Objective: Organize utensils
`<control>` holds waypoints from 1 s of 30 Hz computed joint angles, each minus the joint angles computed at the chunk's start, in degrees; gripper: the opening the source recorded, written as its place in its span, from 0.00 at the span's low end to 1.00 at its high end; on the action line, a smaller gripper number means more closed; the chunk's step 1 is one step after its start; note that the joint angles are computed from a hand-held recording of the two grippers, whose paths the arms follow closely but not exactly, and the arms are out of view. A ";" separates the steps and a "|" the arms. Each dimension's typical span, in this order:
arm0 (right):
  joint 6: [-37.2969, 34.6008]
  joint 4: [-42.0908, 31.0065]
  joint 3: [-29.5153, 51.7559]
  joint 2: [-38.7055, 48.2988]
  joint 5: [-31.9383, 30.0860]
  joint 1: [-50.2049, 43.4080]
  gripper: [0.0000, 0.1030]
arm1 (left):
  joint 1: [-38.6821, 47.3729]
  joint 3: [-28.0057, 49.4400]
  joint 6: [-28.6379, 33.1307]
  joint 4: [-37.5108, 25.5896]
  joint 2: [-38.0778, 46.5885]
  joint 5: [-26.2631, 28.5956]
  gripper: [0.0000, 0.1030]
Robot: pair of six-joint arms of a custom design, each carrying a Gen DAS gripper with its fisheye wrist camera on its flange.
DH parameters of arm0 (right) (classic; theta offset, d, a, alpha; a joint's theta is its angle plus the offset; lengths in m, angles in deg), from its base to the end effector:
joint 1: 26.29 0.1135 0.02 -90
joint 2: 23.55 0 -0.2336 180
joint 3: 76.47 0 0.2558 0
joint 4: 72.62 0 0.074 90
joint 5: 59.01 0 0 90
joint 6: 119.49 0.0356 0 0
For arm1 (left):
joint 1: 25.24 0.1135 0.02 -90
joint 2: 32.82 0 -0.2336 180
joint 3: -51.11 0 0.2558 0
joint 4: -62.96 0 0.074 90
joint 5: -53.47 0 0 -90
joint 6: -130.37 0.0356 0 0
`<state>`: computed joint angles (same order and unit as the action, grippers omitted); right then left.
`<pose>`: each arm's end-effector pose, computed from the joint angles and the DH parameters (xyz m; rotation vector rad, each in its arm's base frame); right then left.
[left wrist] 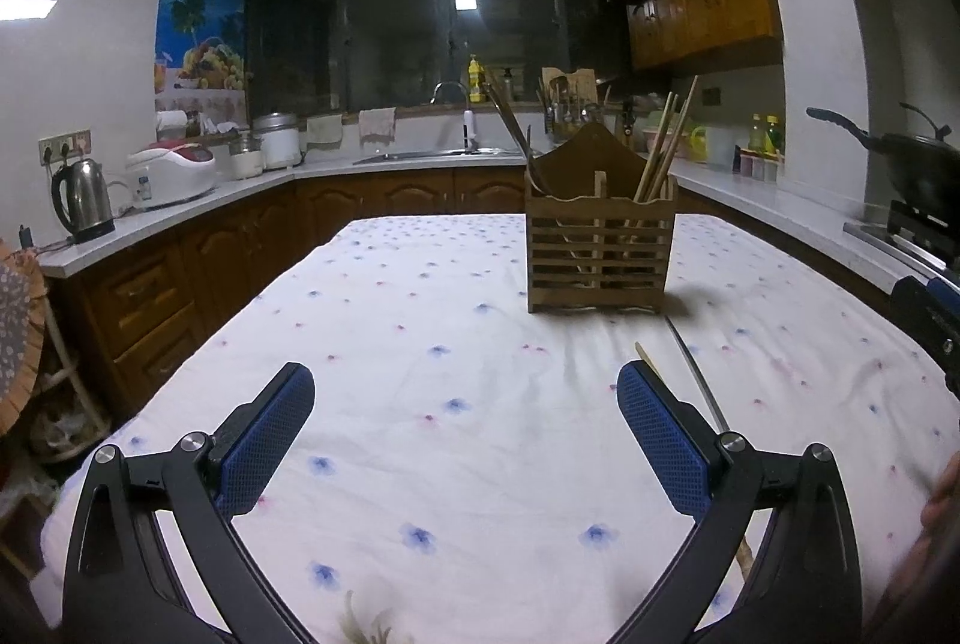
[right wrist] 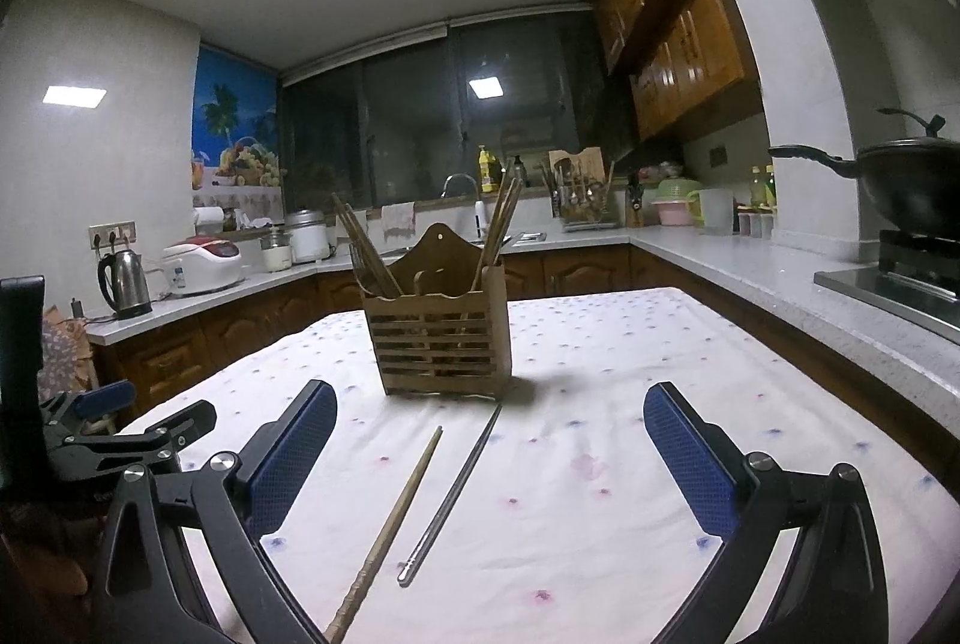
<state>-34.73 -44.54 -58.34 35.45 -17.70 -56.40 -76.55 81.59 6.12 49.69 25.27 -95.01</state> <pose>0.1762 -0.0713 0.1248 -0.2233 1.7126 0.3065 0.1445 -0.1318 0.1326 -0.1951 1.9146 0.1874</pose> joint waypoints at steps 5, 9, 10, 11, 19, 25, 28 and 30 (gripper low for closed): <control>0.06 0.89 -0.23 0.26 -0.40 0.04 1.00 | 0.38 -0.29 0.09 0.35 -0.63 1.17 1.00; -0.07 0.62 -0.15 0.46 -0.30 0.24 1.00 | -0.34 -0.04 0.03 0.13 -0.24 0.00 1.00; -0.01 0.60 0.11 0.70 -0.17 0.42 1.00 | -0.41 -0.01 0.15 0.26 -0.11 -0.12 1.00; 0.03 0.72 0.10 0.73 -0.18 0.45 1.00 | -0.58 0.05 0.21 0.24 -0.07 -0.32 1.00; -0.12 1.11 0.19 1.25 -0.45 0.63 1.00 | -1.40 0.61 -0.89 -1.50 -0.13 -1.00 1.00; -0.10 1.20 0.20 1.36 -0.45 0.59 1.00 | -1.31 0.62 -1.08 -2.10 -0.63 -0.77 1.00; -0.07 1.07 0.24 1.26 -0.50 0.57 1.00 | -1.25 0.62 -1.09 -2.10 -0.64 -0.59 1.00; -0.04 1.11 0.24 1.26 -0.50 0.60 1.00 | -1.36 0.75 -1.24 -2.28 -0.48 -0.90 1.00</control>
<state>-34.77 -43.43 -58.09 36.72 -18.20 -55.80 -77.92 82.35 4.87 47.41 24.79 -95.91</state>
